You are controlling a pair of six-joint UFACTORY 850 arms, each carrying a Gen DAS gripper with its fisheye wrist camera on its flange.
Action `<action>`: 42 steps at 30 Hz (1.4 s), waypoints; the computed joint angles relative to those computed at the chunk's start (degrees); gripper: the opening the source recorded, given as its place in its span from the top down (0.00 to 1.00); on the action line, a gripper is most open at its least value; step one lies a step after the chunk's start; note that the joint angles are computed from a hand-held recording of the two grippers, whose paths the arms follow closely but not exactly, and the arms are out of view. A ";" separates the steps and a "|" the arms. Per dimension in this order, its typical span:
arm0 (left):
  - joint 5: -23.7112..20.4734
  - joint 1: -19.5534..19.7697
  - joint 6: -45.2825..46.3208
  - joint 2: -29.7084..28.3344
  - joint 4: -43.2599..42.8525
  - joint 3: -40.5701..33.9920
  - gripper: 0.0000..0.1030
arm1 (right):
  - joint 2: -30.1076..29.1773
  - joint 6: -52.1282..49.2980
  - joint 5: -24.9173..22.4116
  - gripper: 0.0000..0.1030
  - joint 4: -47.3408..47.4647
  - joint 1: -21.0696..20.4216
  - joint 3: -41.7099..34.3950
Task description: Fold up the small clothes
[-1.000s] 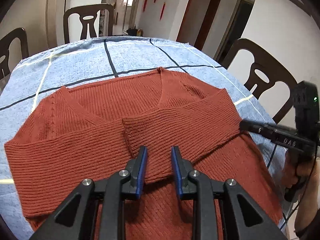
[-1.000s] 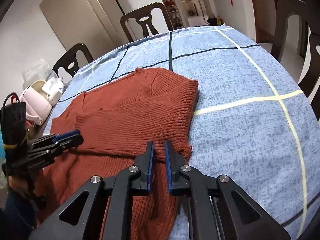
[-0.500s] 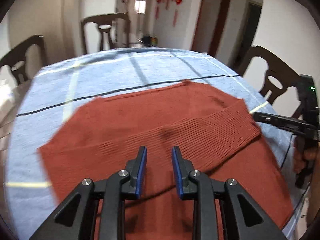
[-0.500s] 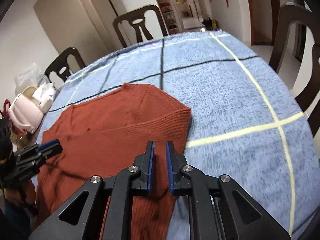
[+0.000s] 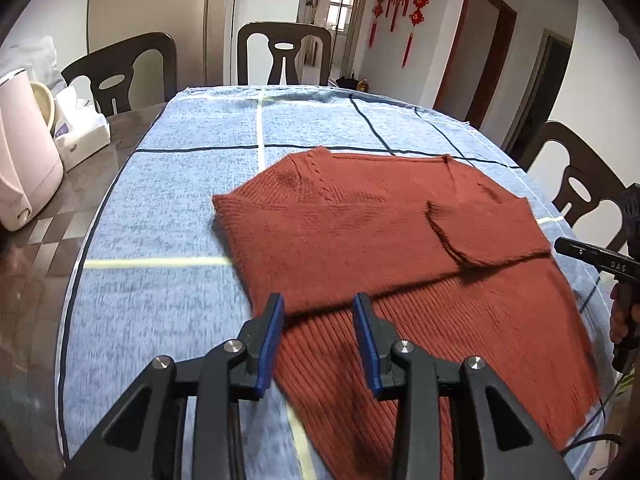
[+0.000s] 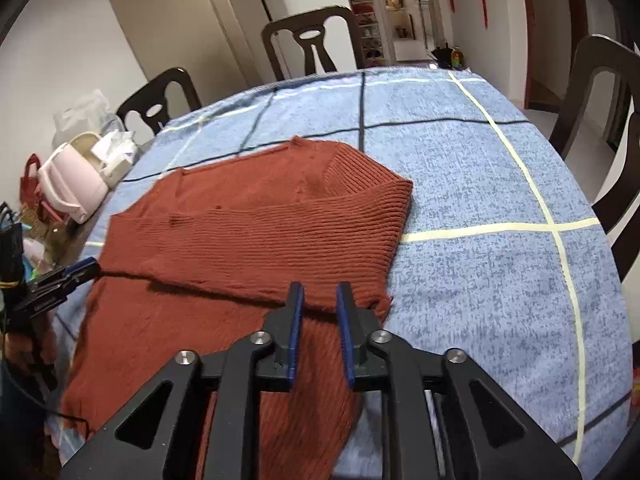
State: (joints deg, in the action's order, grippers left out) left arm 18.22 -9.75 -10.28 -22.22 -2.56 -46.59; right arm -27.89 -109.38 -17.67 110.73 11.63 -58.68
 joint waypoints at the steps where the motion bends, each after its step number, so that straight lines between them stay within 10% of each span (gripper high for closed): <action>1: 0.21 -0.35 -0.11 0.47 0.04 0.63 0.62 | 0.81 -0.34 -0.76 0.65 0.16 -0.13 0.97; 20: 13.17 -1.86 -36.07 8.57 25.24 17.51 0.50 | 9.13 6.30 -14.72 0.52 -4.86 -4.56 18.23; 34: 20.32 -2.51 -46.59 7.01 31.75 18.22 0.50 | 7.23 11.76 -24.56 0.52 -8.87 -4.97 18.46; 37: 20.64 -2.53 -46.32 6.49 30.95 17.85 0.52 | 7.30 11.24 -22.41 0.64 -7.63 -4.33 18.31; 39: 20.21 -2.66 -46.30 5.95 30.94 17.38 0.77 | 7.35 10.86 -20.60 0.87 -7.50 -3.97 18.22; 42: 19.27 -2.93 -45.62 5.74 30.46 17.09 0.87 | 7.59 9.67 -20.54 0.92 -6.23 -4.02 18.51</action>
